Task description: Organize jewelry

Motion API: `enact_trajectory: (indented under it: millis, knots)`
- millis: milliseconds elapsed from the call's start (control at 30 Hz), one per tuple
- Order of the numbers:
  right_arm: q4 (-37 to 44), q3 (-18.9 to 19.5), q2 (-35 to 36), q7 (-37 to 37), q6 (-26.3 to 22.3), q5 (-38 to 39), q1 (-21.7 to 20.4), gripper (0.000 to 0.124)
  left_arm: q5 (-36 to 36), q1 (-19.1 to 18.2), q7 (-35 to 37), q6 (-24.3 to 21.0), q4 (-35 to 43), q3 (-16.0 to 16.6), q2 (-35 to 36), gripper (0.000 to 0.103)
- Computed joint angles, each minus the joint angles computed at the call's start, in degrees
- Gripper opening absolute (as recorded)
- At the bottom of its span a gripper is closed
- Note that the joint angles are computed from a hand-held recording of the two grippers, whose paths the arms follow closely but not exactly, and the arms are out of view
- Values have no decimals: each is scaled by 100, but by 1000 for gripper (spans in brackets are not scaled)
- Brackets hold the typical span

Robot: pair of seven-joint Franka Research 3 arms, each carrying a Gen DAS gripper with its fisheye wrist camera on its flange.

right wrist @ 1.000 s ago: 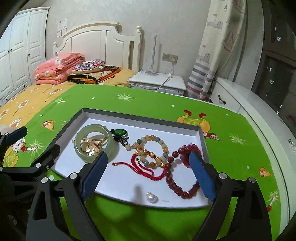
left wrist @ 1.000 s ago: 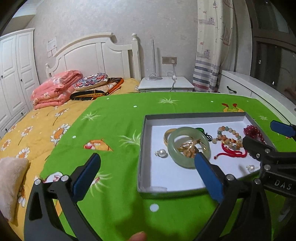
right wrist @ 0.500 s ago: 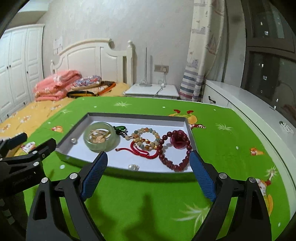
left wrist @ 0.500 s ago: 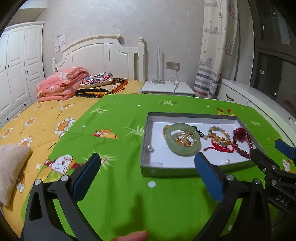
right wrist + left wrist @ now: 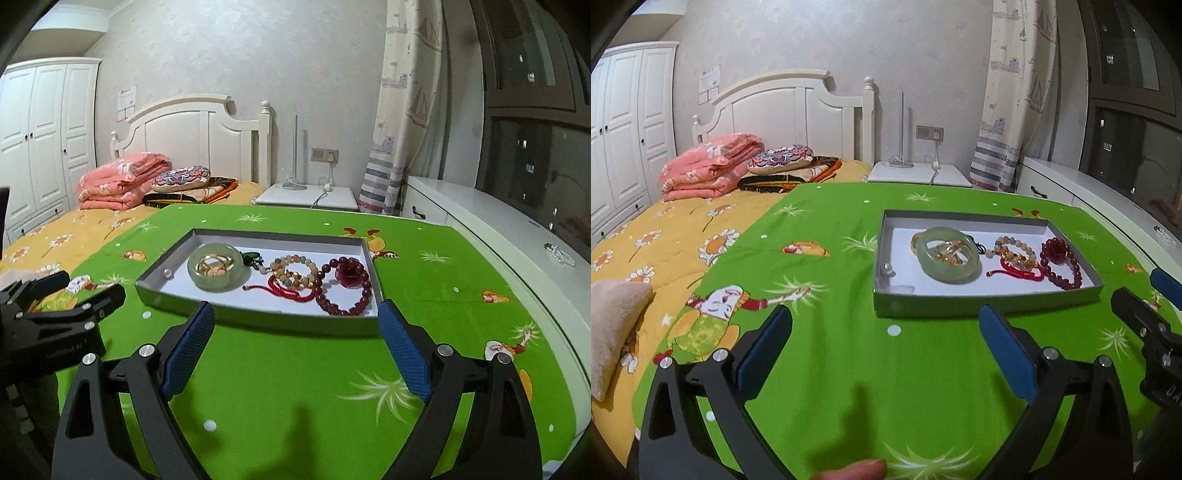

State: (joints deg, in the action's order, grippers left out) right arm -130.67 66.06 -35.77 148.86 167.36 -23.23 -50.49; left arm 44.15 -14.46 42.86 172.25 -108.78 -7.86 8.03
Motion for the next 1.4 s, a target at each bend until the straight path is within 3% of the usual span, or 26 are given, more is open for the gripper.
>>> enact_trajectory:
  millis: [333,700,1100,1400]
  knots:
    - [-202,-161,-324,124,159,81,66,84,98,17,-131,-76,-99,-34,-31,98]
    - [-202,-34,-408,31,250,311,-46,84,823,-119,-679,-307,107,67,12,98]
    - [-104,136,-373,-201,153,430,-149,84,400,-53,-297,-363,85,-67,42,98]
    - [-256,18,-884,65,123,603,-134,84,938,-158,-728,-380,114,7,0,98]
